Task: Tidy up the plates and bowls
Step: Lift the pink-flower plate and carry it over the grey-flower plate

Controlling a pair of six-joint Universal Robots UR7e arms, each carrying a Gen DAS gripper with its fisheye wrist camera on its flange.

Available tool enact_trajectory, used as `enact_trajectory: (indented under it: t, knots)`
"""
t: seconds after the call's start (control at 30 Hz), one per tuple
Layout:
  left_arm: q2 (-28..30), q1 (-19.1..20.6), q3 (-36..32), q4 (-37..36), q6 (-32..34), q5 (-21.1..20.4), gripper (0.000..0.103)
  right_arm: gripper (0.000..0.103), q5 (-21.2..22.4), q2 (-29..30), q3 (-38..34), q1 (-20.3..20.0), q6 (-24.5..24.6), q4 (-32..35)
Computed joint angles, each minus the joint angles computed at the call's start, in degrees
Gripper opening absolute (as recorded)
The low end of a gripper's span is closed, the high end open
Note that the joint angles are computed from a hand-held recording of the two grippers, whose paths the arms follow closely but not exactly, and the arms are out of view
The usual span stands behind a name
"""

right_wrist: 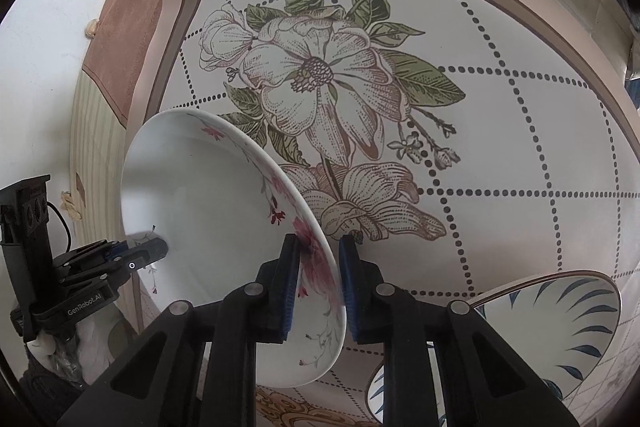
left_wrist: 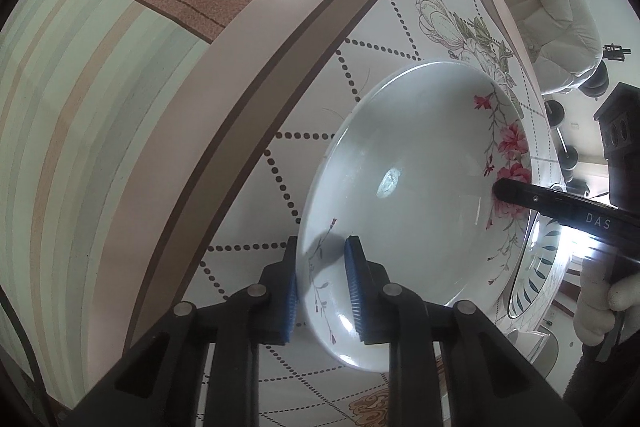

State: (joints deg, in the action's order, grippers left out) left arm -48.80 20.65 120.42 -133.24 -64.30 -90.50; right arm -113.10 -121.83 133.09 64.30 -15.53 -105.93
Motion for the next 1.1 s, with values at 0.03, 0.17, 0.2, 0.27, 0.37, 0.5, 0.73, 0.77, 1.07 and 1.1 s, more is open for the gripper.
enact_trajectory:
  t: [0.03,0.17,0.2,0.27,0.37,0.5,0.73,0.77,1.07,1.1]
  knots:
    - [-0.1,-0.1,0.1,-0.2,-0.1,0.2,0.019,0.022,0.2,0.0,0.1,-0.1,0.2,-0.2]
    - [-0.4,0.0,0.2,0.1,-0.3,0.8,0.019,0.021,0.5,-0.1,0.0,-0.2,1.8,-0.1]
    - [-0.6,0.1,0.2,0.3,-0.3,1.1,0.019,0.020,0.9,-0.5,0.0,-0.6,1.7,0.6]
    - [-0.9,0.0,0.1,0.9,-0.2,1.7,0.019,0.018,2.0,-1.4,-0.2,-1.7,1.4,1.7]
    - [-1.2,-0.3,-0.4,2.6,0.4,2.6,0.018,0.017,3.3,-3.9,0.7,-3.7,0.9,2.9]
    - [-1.5,-0.7,-1.1,4.8,1.3,3.4,0.018,0.016,4.6,-7.9,2.1,-6.7,-0.1,4.9]
    - [-2.0,-1.9,-1.8,6.9,1.7,4.3,0.017,0.014,7.0,-14.4,2.7,-11.5,-2.9,8.6]
    - [-2.0,-2.1,-1.9,7.0,1.6,4.3,0.017,0.014,7.5,-15.5,2.6,-12.3,-3.7,9.4]
    - [-2.5,-4.5,-2.8,7.6,1.5,4.0,0.017,0.012,10.8,-22.6,1.6,-17.5,-9.0,14.0]
    - [-2.6,-4.9,-3.1,7.8,1.5,4.0,0.017,0.012,11.4,-23.1,1.3,-18.6,-9.8,14.4]
